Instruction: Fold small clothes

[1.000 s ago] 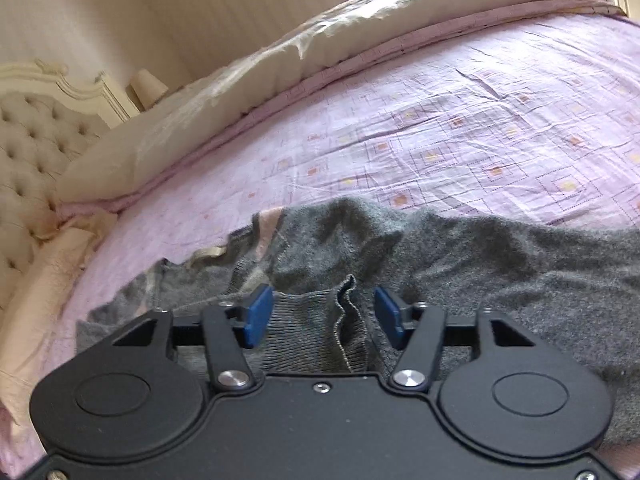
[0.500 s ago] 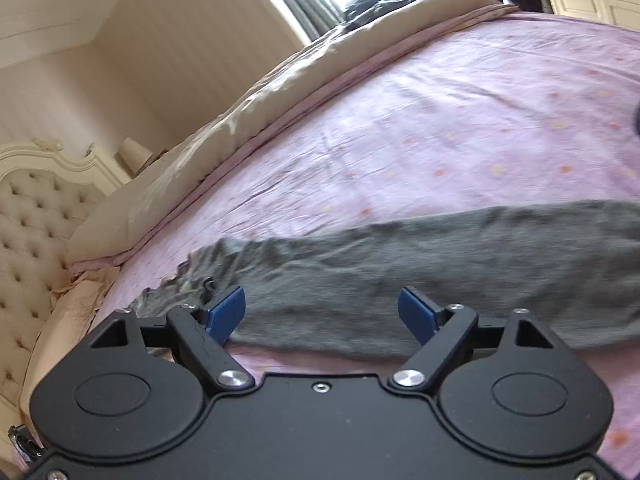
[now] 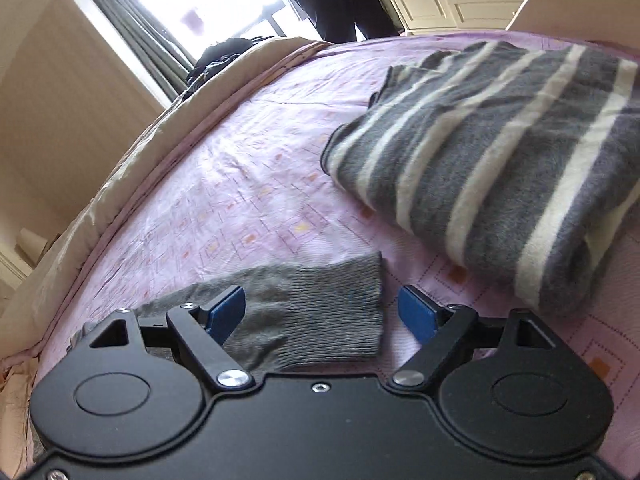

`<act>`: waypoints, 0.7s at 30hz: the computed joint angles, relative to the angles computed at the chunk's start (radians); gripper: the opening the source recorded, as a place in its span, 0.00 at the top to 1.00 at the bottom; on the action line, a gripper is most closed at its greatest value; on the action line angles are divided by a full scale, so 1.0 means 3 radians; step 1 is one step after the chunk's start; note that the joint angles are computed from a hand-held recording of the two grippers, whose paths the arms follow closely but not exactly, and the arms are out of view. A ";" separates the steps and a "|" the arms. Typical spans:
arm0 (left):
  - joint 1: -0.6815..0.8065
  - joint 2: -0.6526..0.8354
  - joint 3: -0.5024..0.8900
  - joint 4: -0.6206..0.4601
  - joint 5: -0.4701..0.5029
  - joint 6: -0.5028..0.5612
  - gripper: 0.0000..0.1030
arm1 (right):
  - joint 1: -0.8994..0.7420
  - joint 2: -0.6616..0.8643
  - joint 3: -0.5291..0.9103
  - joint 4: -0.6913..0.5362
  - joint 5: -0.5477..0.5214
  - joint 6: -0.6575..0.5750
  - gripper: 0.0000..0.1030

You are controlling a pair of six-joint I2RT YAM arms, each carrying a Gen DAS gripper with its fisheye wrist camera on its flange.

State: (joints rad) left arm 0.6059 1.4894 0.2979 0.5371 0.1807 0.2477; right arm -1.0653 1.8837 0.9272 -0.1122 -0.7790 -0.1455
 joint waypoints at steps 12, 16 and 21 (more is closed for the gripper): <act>0.0040 0.0008 0.0034 -0.0065 0.0065 -0.0042 0.23 | 0.1124 -0.0702 -0.0161 0.0219 0.0325 0.0596 0.80; 0.0067 0.0015 0.0049 -0.0087 0.0104 -0.0048 0.23 | 0.1969 -0.0977 0.0102 0.0191 0.0483 0.1082 0.80; 0.0088 0.0017 0.0062 -0.0113 0.0141 -0.0064 0.23 | 0.3205 -0.0953 0.0577 0.0229 0.0897 0.1550 0.80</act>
